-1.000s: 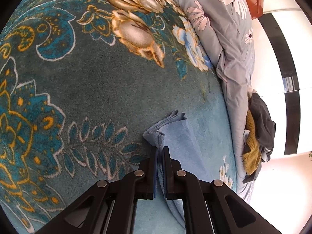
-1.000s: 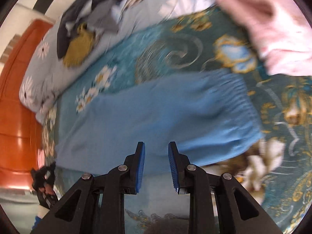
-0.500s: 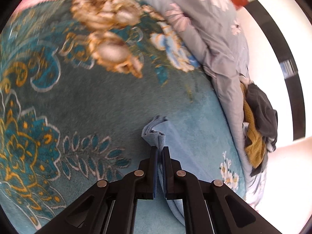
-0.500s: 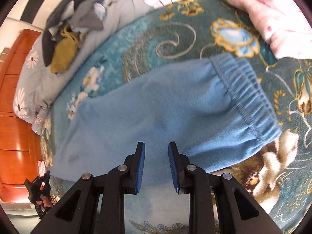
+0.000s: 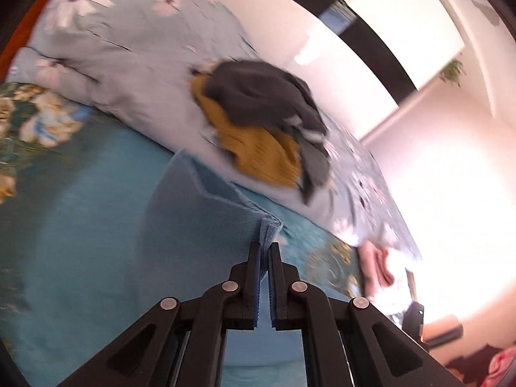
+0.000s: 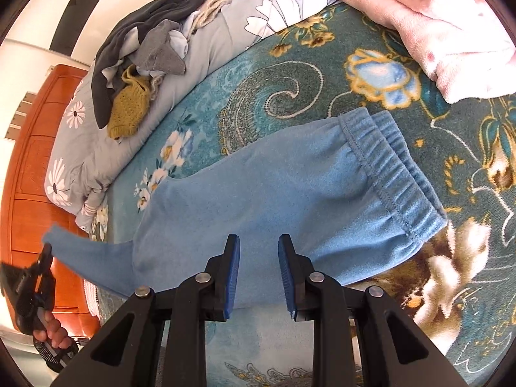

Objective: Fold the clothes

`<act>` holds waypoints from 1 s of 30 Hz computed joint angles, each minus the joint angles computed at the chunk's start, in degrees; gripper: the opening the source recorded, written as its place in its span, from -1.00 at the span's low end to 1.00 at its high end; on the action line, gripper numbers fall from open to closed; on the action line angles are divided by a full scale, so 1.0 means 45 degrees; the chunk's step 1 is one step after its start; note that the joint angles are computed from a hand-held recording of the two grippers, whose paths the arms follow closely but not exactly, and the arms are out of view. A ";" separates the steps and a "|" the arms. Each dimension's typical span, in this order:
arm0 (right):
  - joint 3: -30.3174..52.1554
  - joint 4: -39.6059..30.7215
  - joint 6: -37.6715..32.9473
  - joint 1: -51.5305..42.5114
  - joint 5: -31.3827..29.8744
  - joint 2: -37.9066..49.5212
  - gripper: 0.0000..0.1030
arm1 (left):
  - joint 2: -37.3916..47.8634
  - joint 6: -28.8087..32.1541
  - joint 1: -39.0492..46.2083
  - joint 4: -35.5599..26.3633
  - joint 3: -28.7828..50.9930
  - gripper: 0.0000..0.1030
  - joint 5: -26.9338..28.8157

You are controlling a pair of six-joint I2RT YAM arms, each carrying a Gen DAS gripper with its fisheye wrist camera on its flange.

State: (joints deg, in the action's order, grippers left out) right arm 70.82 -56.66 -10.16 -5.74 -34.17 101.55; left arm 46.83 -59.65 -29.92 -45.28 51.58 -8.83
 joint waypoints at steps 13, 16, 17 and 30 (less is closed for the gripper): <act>0.0114 -0.0449 -0.0841 -0.0991 -0.0052 0.0583 -0.51 | 0.7663 -0.2429 -0.3506 0.3495 0.0974 -0.89 0.1724; 0.0114 -0.0394 -0.0801 -0.1121 -0.0033 0.0619 -0.51 | 0.8037 -0.2891 -0.3418 0.3955 0.0654 -0.88 0.2139; 0.0126 -0.0403 -0.0803 -0.1186 0.0002 0.0599 -0.51 | 0.8075 -0.2990 -0.3432 0.4101 0.0555 -0.86 0.2167; 0.1039 -0.0959 -0.1567 -0.3896 0.0090 0.0641 -0.47 | 0.8270 -0.2887 -0.3045 0.4470 0.0522 -0.26 0.2420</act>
State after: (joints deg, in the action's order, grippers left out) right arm 75.50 -60.97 -17.21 -23.27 -33.77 104.44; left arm 84.04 -72.64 -43.62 -25.17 53.93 2.06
